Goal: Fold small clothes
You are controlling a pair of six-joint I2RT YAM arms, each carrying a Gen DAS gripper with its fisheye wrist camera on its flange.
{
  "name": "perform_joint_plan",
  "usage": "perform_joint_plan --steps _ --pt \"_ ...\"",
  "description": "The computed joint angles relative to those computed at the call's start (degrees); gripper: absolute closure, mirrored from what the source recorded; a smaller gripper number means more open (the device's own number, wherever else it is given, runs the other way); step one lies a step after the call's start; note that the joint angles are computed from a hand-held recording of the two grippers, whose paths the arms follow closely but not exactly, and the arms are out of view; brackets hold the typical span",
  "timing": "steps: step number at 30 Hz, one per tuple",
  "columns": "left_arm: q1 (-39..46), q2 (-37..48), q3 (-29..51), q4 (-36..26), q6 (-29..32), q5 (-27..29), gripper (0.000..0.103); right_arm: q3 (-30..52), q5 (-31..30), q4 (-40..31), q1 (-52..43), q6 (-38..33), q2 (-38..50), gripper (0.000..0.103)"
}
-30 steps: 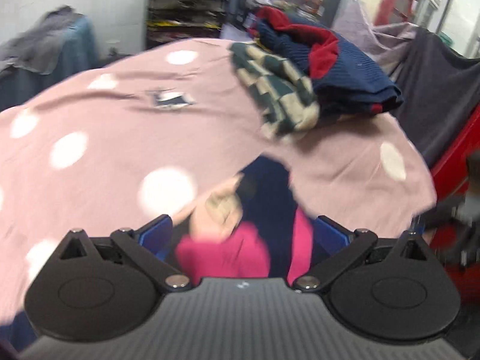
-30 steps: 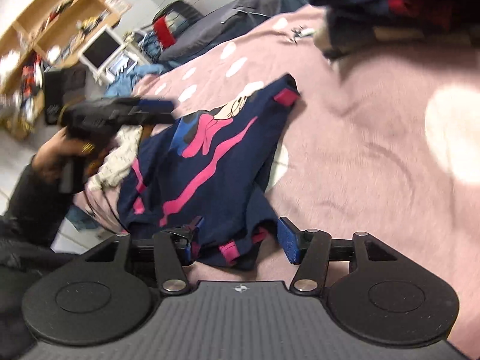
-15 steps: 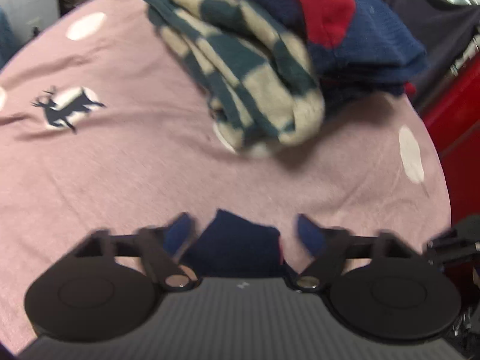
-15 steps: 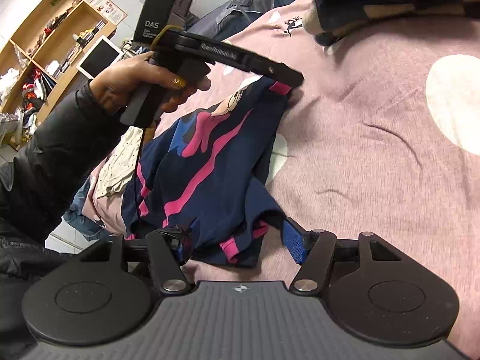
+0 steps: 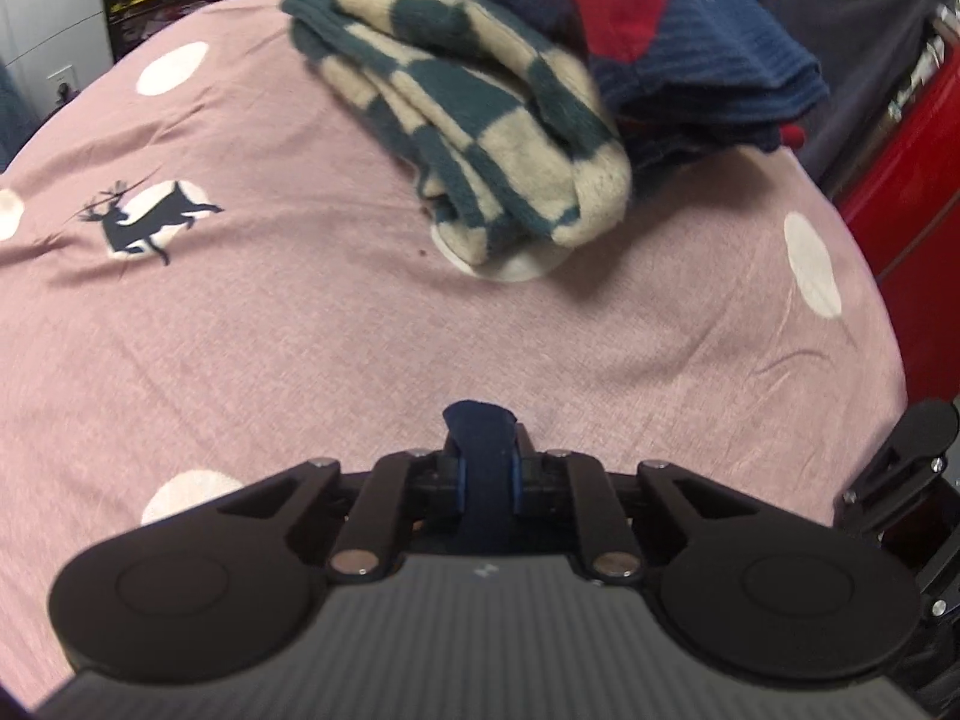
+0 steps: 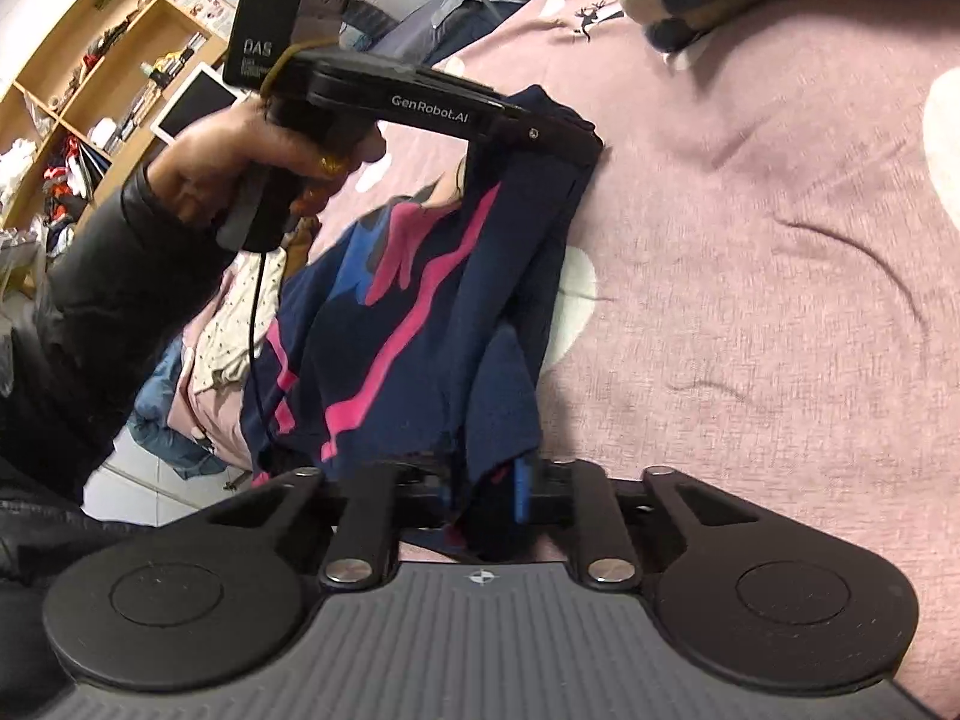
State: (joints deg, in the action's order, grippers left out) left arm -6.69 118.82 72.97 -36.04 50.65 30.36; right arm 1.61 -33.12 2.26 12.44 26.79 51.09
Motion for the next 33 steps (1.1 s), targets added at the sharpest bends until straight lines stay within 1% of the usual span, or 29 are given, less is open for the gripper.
perform_joint_plan --steps 1,3,4,6,8,10,12,13,14,16,17,18,20,21,22,23,25,26,27,28,29,30,31,32,33 --pt "0.98 -0.51 -0.11 -0.28 -0.07 0.67 0.091 0.16 0.16 -1.59 0.27 0.32 -2.39 0.080" --pt "3.12 -1.90 -0.32 -1.12 -0.38 2.77 0.091 0.98 0.08 -5.22 1.06 1.18 -7.56 0.081" --pt "4.58 -3.30 -0.57 -2.13 0.14 4.02 0.091 1.51 -0.88 -5.74 1.06 1.63 -8.76 0.081" --pt "8.78 -6.99 -1.47 -4.54 2.63 6.78 0.091 3.18 -2.87 -4.32 2.48 3.29 -8.83 0.081" --pt "14.81 -9.79 -1.24 -8.42 6.56 10.17 0.091 5.91 -2.55 -0.38 6.77 4.30 -5.68 0.082" --pt "21.50 -11.64 0.80 -13.38 9.88 12.60 0.091 9.32 -1.58 6.39 12.52 5.06 1.31 0.082" --pt "29.41 -10.67 4.97 -19.63 14.42 14.10 0.091 13.40 -2.74 15.57 17.40 5.79 11.73 0.082" --pt "33.21 -9.81 7.24 -22.26 15.97 14.14 0.091 16.17 -2.83 19.20 19.96 5.57 17.31 0.082" --pt "36.57 -8.05 9.75 -24.33 17.15 13.62 0.091 19.43 -2.48 21.40 22.56 4.69 22.51 0.082" --pt "42.31 -3.17 15.00 -27.10 17.63 12.11 0.091 26.32 -3.16 24.98 26.91 3.52 32.67 0.082" --pt "44.52 -0.82 16.93 -27.31 17.30 10.90 0.091 29.99 -3.72 26.31 28.84 3.46 37.73 0.082" --pt "46.41 1.28 18.38 -26.78 16.51 9.79 0.091 34.02 -4.06 26.08 30.61 2.44 42.36 0.082" --pt "49.47 6.11 22.09 -26.56 15.00 8.29 0.090 41.36 -3.73 23.33 33.46 0.14 49.69 0.082" --pt "50.63 8.42 23.36 -25.63 13.28 7.95 0.088 44.69 -3.24 21.55 34.88 -0.90 52.92 0.082" --pt "51.59 10.95 25.18 -25.42 12.26 7.49 0.086 47.13 -2.19 19.98 36.15 -1.64 55.29 0.081" --pt "52.26 13.05 26.38 -24.80 11.87 6.73 0.079 49.08 -1.36 18.76 37.17 -2.30 57.38 0.081" --pt "53.07 14.35 24.62 -19.19 8.30 5.09 0.068 51.73 2.21 16.05 39.18 -5.04 60.35 0.081" --pt "53.31 14.96 23.81 -17.42 7.00 4.83 0.055 52.73 4.73 14.87 40.24 -6.43 61.44 0.081" --pt "53.76 15.59 23.68 -16.43 5.44 4.95 0.034 53.18 6.49 14.64 41.15 -8.19 62.46 0.080" --pt "54.41 15.68 22.93 -14.66 3.20 5.33 0.026 53.33 7.57 15.15 41.67 -8.83 63.30 0.072" --pt "55.27 16.22 23.18 -14.80 2.39 6.63 0.024 52.59 8.19 16.67 41.76 -7.77 63.74 0.061" --pt "56.20 16.73 23.74 -15.95 2.64 7.96 0.022 51.72 7.82 18.53 41.50 -6.04 64.15 0.057" --pt "57.25 16.29 23.19 -16.60 3.12 8.86 0.021 50.89 6.07 20.27 40.85 -4.44 64.51 0.044" --pt "58.31 15.69 22.39 -16.77 3.67 9.41 0.021 49.60 4.19 22.39 40.19 -2.81 64.40 0.029" --pt "59.57 14.52 20.85 -16.58 4.67 9.54 0.021 48.07 3.34 24.68 39.64 -1.74 63.66 0.022"
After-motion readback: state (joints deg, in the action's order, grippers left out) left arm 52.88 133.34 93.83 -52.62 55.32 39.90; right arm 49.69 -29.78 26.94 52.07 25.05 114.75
